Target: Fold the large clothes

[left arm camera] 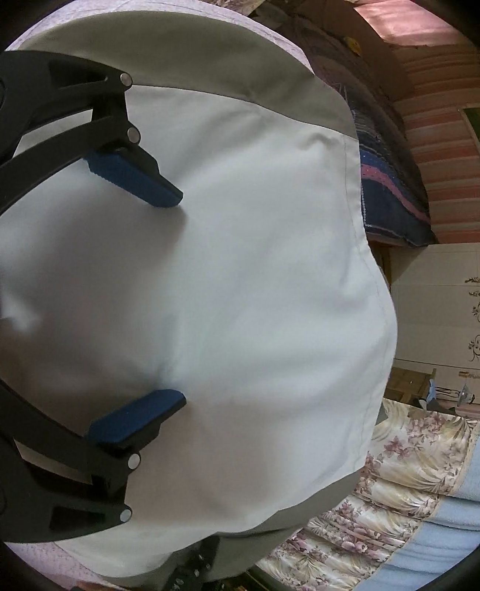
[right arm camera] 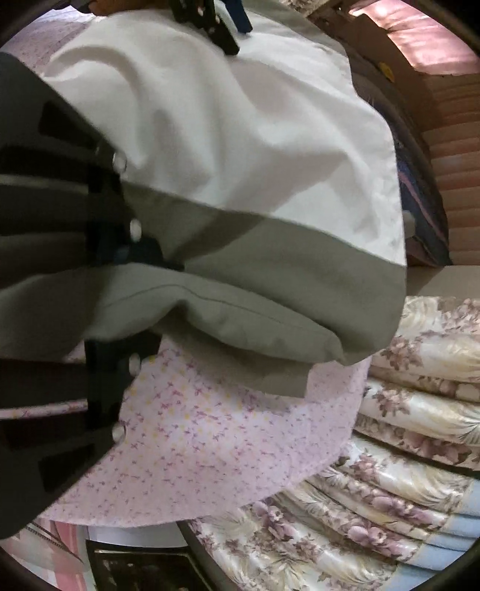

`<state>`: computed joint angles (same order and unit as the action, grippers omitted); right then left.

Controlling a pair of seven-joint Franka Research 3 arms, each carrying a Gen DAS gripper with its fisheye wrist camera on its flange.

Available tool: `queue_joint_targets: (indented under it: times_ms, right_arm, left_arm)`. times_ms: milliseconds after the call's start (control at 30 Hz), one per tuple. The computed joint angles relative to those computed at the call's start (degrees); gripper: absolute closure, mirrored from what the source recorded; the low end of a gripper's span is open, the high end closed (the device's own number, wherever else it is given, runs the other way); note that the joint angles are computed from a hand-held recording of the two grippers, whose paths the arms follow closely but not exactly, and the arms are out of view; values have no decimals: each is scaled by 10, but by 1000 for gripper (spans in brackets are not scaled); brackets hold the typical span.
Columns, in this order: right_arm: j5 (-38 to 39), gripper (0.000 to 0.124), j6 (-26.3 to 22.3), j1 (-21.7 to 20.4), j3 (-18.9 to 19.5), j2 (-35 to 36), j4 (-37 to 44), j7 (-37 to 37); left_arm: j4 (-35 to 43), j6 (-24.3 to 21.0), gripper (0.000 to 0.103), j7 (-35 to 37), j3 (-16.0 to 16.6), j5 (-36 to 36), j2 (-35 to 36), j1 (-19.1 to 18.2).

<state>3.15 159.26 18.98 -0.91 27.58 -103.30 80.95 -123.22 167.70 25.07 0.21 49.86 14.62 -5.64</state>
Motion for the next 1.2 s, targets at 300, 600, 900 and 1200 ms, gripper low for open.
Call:
queue_joint_targets:
  times_ms: [300,600,900,1200]
  right_arm:
    - [88,118,-46,-48,57,-33,19,-67]
    - [212,119,-108,-26,102,-77,86,-128]
    - [137,119,-159,100,94,22,252,-6]
    - [13,109,-192,254,48,207,390,170]
  left_arm:
    - [2,22,3,13,3,-15,14,5]
    - [9,37,3,66,-4,-62,29,18]
    - [-195,144,9,397,-63,-400,-168,159]
    - [-347,147,9,440,80,-408,-314,182]
